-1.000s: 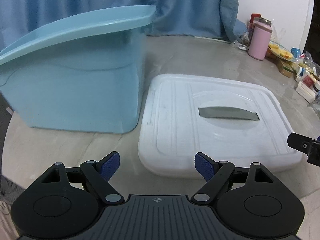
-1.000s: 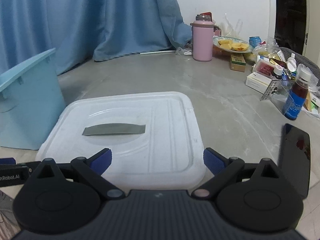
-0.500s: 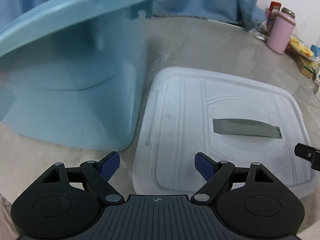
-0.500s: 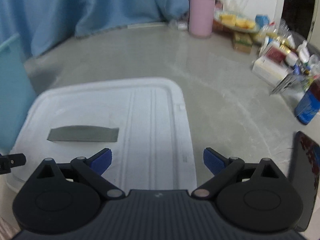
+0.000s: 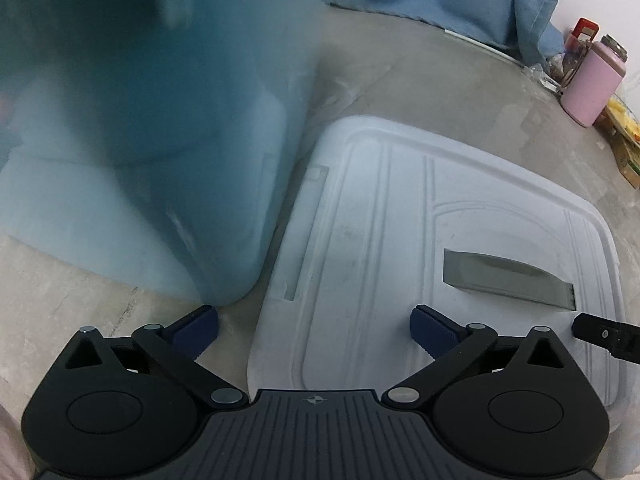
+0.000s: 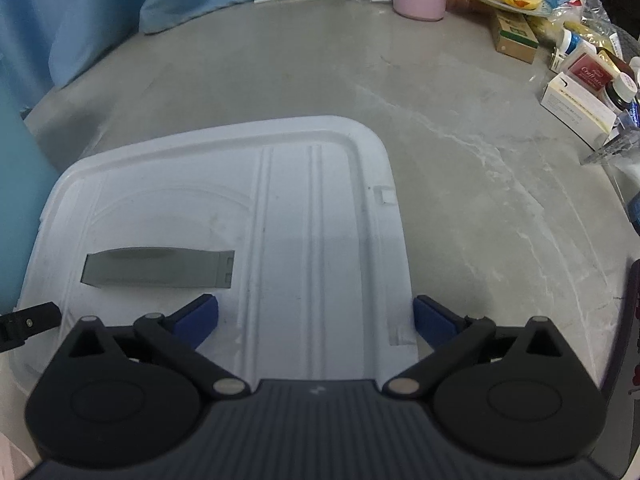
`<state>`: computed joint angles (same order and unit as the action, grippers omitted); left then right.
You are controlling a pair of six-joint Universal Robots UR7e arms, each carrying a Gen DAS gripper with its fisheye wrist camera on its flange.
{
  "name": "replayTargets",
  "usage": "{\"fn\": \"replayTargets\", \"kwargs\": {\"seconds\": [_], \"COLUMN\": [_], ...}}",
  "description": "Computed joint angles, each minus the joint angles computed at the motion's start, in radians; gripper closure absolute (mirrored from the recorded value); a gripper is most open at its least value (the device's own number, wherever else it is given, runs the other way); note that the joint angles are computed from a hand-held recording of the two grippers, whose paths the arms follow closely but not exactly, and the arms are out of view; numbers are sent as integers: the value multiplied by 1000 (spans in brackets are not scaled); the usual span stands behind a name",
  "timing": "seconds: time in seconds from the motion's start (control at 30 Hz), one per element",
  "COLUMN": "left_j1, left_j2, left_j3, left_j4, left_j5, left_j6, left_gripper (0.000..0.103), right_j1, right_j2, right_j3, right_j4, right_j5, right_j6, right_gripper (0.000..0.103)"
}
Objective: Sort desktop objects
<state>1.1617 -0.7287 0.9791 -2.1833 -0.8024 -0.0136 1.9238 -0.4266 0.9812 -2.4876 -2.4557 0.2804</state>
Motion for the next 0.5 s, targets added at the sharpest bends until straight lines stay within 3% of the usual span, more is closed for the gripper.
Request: {"fn": "replayTargets", "kwargs": {"seconds": [0.23,0.5], "left_j1": [-12,-21], "left_j2": [-4,-70], "left_j3": [6,84], "left_j4": [26,75], "left_j5": [28,14], "left_j6": [-2,-24], "left_gripper": [0,0], "right_j1": [6,26], "right_j2": [-10,-69], "right_j3": [11,132], "right_j4": [41,24], "right_j5": [6,11], "right_j6": [25,64], "right_gripper": [0,0]}}
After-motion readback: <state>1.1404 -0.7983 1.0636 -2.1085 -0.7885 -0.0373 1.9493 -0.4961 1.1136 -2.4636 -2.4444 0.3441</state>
